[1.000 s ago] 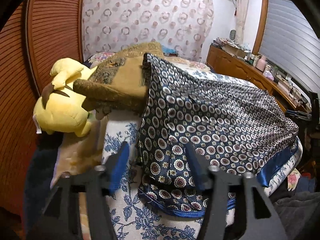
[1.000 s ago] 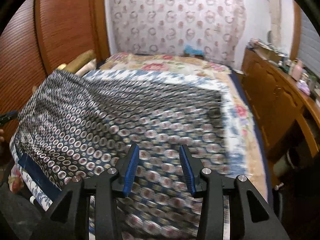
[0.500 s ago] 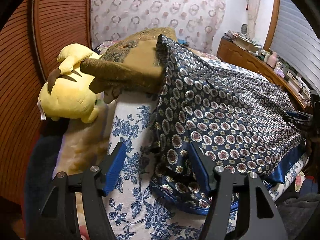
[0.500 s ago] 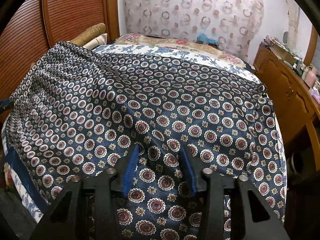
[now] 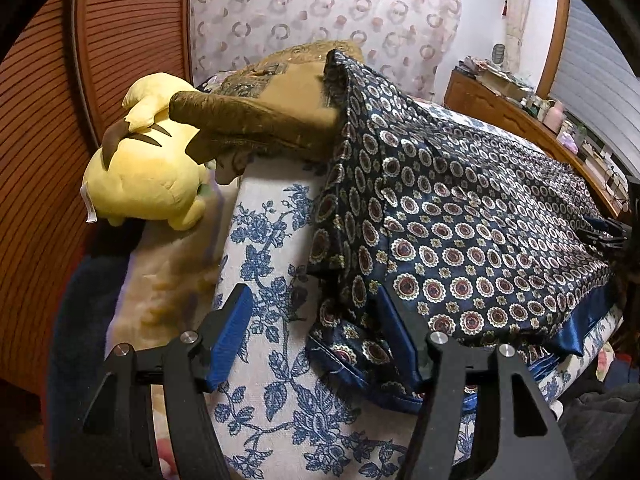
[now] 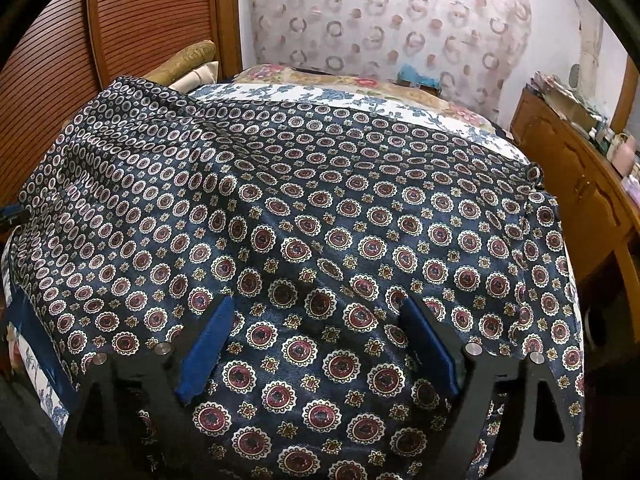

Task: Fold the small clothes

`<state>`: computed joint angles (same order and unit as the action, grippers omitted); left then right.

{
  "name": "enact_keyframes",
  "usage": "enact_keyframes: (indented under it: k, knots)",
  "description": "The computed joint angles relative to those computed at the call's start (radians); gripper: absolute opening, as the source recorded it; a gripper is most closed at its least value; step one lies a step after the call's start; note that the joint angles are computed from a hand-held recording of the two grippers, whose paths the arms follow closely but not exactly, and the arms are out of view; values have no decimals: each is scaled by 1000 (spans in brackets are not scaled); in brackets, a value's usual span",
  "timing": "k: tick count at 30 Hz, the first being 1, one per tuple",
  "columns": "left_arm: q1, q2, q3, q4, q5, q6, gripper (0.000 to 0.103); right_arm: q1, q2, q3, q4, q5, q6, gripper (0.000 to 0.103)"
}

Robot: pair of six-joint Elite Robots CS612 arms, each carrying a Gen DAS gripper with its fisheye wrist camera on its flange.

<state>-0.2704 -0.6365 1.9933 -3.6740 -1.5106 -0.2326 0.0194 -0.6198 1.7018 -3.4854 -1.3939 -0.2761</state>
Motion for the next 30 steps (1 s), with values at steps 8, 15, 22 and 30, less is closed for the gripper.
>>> enact_keyframes:
  k: [8,15,22,30]
  knots:
    - [0,9,4,-46,-60,20,50,-2,0,-2,2,3,0,89]
    - [-1,7,1,-39,-54,20,28,-3,0,-1,3,5,-2,89]
    - [0,9,-4,-34,-60,26,23,-4,0,-1,3,7,-4,89]
    - [15,25,-7,-151,-135,13,5,-6,0,-1,4,9,-7,89]
